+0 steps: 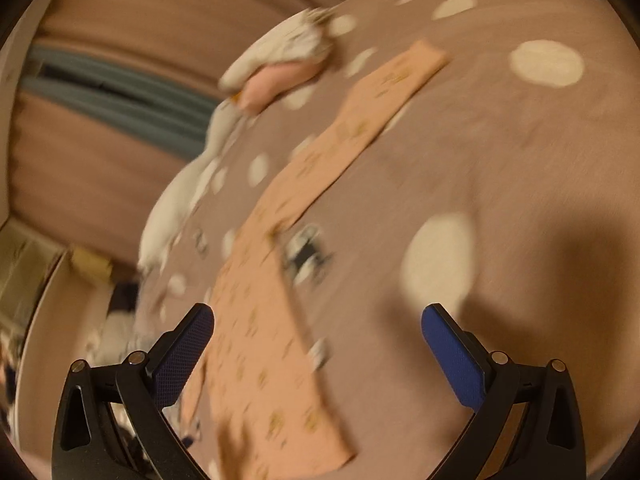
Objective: Fold small clothes
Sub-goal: 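Grasp the pink shirt's sleeve cuff with the right tool, then fold the held sleeve across the shirt body with the right tool, release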
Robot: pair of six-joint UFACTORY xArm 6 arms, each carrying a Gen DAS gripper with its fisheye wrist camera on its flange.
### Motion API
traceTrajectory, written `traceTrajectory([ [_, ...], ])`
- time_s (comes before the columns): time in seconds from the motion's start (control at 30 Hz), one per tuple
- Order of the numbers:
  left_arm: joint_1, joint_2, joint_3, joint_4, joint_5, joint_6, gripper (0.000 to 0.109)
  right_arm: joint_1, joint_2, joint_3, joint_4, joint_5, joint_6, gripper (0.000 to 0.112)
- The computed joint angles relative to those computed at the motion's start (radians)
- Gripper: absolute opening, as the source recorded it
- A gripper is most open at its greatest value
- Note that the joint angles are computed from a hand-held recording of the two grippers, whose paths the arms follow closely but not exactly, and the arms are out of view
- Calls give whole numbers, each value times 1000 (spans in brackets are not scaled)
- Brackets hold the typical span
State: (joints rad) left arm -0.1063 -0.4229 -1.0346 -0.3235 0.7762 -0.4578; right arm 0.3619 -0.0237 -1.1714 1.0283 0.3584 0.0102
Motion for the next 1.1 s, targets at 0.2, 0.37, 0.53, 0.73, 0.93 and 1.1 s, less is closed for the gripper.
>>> traceTrajectory([
  [0.2, 13, 97, -90, 55, -34, -22, 103, -63, 194, -183, 97, -22, -9, 99],
  [0.37, 27, 208, -211, 79, -47, -18, 103, -98, 340, -341, 109, -39, 26, 83],
  [0.53, 34, 281, -276, 87, -71, -21, 103, -134, 451, -477, 65, -33, 98, 67],
  [0.73, 45, 332, -295, 92, -49, -16, 103, -160, 549, -579, -65, -69, 217, 45],
  [0.93, 71, 350, -292, 95, -31, -29, 102, -185, 568, -607, -406, -9, 468, 6],
  [1.1, 98, 290, -223, 60, -41, -4, 103, -151, 562, -753, -770, 134, 530, 5],
])
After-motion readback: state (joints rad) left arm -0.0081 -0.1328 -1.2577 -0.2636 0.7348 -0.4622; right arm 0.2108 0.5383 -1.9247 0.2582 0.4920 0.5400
